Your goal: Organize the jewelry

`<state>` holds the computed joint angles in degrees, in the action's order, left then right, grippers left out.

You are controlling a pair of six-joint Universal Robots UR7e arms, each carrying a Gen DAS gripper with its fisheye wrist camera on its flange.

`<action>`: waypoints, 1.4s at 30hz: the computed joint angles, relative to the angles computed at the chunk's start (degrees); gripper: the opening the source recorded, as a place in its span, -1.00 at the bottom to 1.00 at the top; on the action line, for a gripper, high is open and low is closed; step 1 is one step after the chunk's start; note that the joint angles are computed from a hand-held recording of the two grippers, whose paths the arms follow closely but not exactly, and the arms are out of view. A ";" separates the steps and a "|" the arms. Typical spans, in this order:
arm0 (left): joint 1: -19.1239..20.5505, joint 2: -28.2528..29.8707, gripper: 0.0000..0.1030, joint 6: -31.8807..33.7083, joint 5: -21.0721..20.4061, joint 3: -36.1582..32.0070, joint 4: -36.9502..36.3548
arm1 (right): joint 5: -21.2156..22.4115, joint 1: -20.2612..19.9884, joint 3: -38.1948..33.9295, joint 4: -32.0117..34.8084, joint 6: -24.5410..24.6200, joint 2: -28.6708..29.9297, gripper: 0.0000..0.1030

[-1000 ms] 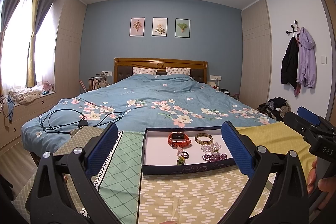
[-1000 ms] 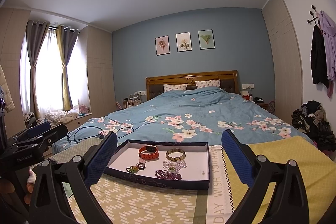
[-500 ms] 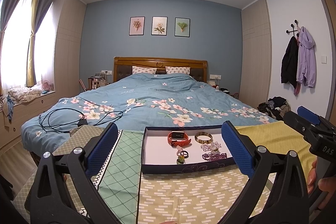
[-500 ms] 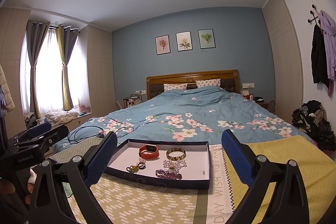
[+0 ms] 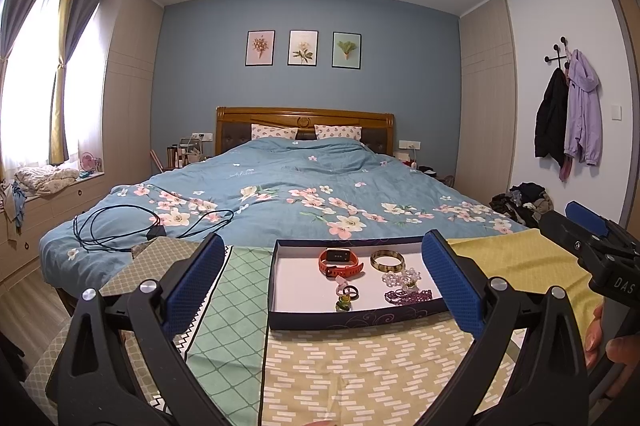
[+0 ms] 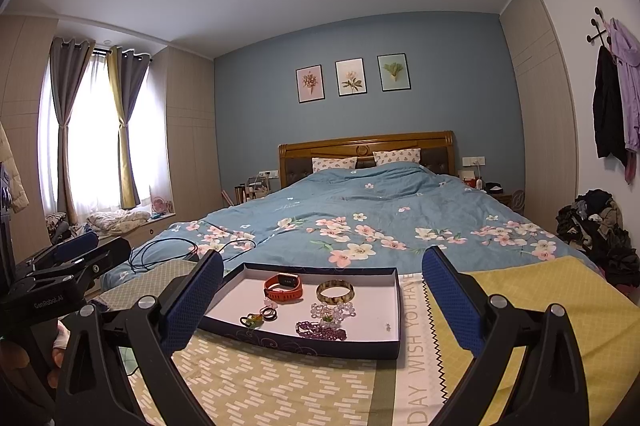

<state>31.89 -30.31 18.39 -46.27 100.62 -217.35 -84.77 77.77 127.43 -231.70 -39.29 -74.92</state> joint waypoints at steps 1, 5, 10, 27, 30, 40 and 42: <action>0.01 0.01 0.89 0.01 -0.02 0.02 -0.05 | 0.07 0.00 0.00 0.04 0.02 -0.04 0.86; 0.01 0.05 0.89 0.03 -0.02 0.02 -0.10 | 0.04 -0.01 -0.02 0.03 -0.08 0.00 0.87; 0.00 0.00 0.89 0.03 -0.01 0.03 0.02 | -0.01 0.02 -0.02 0.00 0.06 -0.01 0.86; -0.02 0.00 0.89 -0.16 -0.09 0.05 0.13 | -0.09 0.04 -0.41 0.87 0.19 -0.35 0.87; -0.03 0.01 0.89 -0.14 -0.02 0.03 0.14 | -0.08 0.04 -0.51 1.12 0.10 -0.42 0.87; -0.03 -0.01 0.89 -0.19 -0.04 0.05 0.20 | 0.00 -0.07 -0.36 0.97 0.21 -0.49 0.87; -0.02 -0.01 0.89 -0.21 -0.02 0.10 0.15 | -0.11 -0.04 -0.37 0.92 0.10 -0.41 0.87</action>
<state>31.87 -30.32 18.18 -46.29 100.72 -217.20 -84.88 77.73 127.06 -230.78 -39.19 -75.34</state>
